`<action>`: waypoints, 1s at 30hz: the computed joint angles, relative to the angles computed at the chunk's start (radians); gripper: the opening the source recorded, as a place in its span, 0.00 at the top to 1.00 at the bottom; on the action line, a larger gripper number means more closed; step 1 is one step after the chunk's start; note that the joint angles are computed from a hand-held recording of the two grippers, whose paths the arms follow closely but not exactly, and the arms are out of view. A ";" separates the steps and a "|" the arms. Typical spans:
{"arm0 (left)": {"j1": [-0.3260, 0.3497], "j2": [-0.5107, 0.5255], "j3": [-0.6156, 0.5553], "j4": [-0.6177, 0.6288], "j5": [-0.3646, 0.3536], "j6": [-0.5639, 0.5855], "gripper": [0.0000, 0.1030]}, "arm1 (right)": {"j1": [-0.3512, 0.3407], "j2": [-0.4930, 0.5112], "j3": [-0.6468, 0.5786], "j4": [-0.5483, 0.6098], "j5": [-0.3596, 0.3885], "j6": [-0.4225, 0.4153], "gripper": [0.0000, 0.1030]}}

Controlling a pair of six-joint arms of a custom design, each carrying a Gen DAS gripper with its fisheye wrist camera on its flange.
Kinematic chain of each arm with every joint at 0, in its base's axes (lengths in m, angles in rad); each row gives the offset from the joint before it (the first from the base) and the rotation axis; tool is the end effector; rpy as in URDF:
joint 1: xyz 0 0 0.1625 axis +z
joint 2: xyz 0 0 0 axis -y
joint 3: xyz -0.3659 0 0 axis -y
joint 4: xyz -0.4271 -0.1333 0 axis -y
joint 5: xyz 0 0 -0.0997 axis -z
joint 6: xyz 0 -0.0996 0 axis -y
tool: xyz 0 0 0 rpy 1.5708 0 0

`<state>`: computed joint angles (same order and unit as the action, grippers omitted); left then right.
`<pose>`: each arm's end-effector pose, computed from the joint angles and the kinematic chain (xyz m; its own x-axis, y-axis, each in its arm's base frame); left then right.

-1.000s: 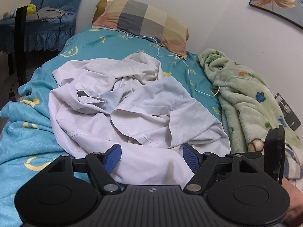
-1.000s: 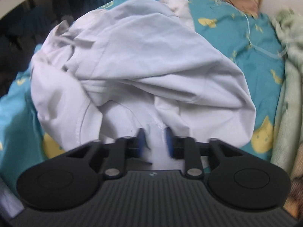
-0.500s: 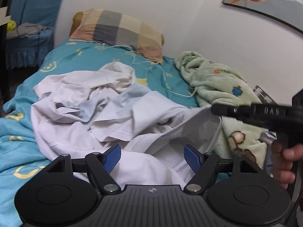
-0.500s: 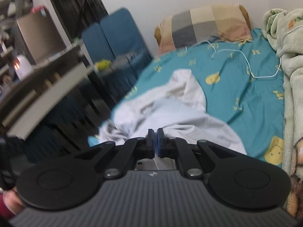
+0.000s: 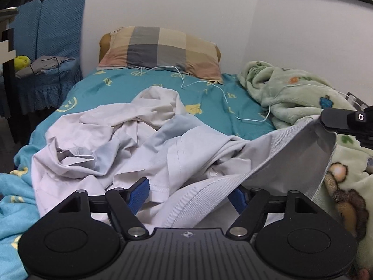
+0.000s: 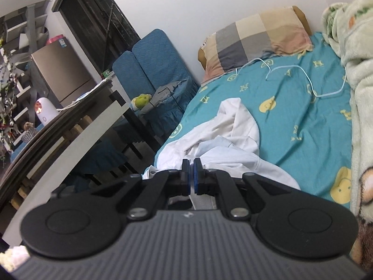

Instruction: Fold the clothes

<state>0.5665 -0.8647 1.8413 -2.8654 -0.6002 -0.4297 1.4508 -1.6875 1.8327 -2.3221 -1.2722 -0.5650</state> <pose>-0.3812 -0.4978 0.0648 -0.8074 0.0950 -0.5823 0.5116 0.6043 -0.6108 0.0996 -0.5319 0.4427 -0.8710 -0.4808 0.1008 -0.4357 0.6613 -0.6106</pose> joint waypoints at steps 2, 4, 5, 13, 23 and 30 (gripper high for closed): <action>0.014 -0.004 -0.008 -0.008 -0.041 0.034 0.45 | -0.005 0.004 -0.001 0.003 0.000 0.001 0.94; 0.018 -0.008 -0.011 -0.014 -0.055 0.051 0.65 | -0.007 0.008 -0.002 0.007 -0.003 0.002 0.94; 0.020 -0.009 -0.012 -0.018 -0.062 0.059 0.72 | -0.007 0.010 -0.002 0.006 -0.008 0.002 0.94; -0.014 -0.050 0.040 -0.180 -0.083 0.097 0.93 | 0.013 0.007 0.017 -0.017 -0.060 -0.064 0.93; -0.085 -0.125 0.119 -0.309 -0.090 0.114 0.94 | 0.038 -0.012 0.047 -0.025 -0.077 -0.193 0.91; -0.090 -0.140 0.133 -0.315 -0.081 0.098 0.94 | 0.044 -0.019 0.044 0.018 -0.071 -0.248 0.51</action>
